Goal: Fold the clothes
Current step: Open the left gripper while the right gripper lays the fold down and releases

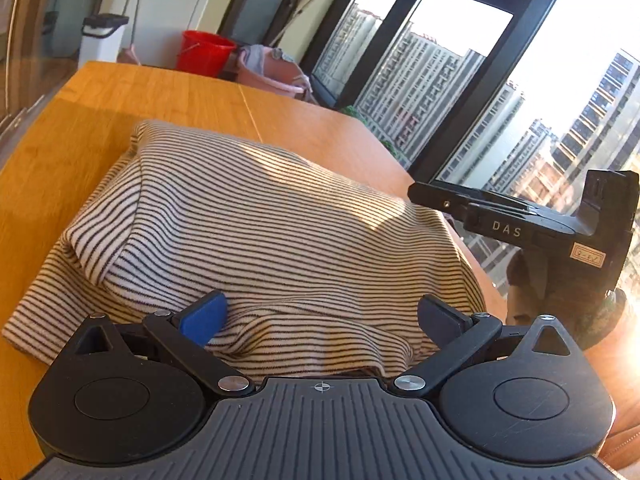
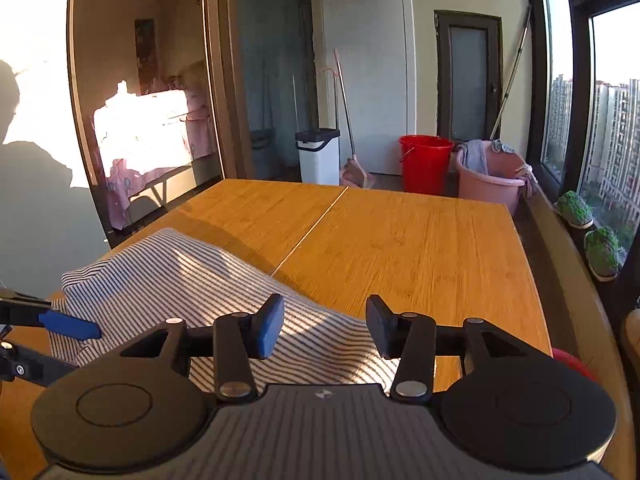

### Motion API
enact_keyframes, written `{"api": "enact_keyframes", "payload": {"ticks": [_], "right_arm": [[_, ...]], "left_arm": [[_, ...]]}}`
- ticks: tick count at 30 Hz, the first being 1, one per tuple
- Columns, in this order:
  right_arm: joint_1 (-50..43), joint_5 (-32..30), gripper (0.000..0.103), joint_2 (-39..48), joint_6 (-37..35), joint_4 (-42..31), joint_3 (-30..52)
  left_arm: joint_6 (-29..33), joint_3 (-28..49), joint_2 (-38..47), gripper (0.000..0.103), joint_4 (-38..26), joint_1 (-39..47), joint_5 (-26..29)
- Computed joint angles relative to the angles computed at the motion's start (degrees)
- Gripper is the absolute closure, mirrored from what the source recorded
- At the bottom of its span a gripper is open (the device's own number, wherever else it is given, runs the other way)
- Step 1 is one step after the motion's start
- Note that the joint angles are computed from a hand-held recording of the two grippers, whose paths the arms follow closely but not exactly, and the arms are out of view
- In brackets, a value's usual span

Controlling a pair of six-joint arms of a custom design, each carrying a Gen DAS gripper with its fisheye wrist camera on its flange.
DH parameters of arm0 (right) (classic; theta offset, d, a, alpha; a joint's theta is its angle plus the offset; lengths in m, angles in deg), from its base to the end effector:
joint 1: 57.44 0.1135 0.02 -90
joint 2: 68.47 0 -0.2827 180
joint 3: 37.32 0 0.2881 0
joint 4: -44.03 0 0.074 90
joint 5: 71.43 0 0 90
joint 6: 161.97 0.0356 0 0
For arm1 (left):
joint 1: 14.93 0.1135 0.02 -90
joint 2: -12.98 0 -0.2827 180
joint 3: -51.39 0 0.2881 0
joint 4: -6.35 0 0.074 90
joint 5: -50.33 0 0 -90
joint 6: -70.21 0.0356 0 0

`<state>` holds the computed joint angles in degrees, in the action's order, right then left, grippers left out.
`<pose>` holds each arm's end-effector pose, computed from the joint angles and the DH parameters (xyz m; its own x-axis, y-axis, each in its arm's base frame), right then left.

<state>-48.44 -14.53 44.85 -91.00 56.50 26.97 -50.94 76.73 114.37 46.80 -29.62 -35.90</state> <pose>0.3962 0.0824 0.0937 -0.3722 -0.3355 -0.8654 -0.7253 0.6869 0.0456 0.2261 -0.0617 0.0473 -0.6395 -0.3659 -0.6761 -0.0305 0.8908 -0.4534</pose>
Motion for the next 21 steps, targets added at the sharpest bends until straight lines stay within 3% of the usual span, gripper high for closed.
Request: {"api": "enact_keyframes", "payload": {"ticks": [5, 8, 12, 16, 21], "right_arm": [[0.2, 3.2, 0.052, 3.4, -6.2, -8.9, 4.9], [-0.4, 3.0, 0.051, 2.2, -7.8, -6.3, 1.0], [-1.5, 0.8, 0.045, -1.9, -7.4, -10.5, -2.9], [-2.1, -3.7, 0.033, -7.0, -13.4, -18.0, -6.8], [-0.9, -7.0, 0.031, -11.8, -19.3, -22.0, -9.7]], "left_arm": [[2.7, 0.8, 2.8, 0.000, 2.4, 3.4, 3.4], [4.5, 1.7, 6.0, 0.000, 5.6, 5.7, 4.6], [4.2, 3.5, 8.1, 0.000, 6.7, 7.6, 3.5], [6.0, 5.4, 6.7, 0.000, 2.4, 11.1, 4.9], [5.9, 1.8, -2.8, 0.000, -4.5, 14.8, 7.2]]}}
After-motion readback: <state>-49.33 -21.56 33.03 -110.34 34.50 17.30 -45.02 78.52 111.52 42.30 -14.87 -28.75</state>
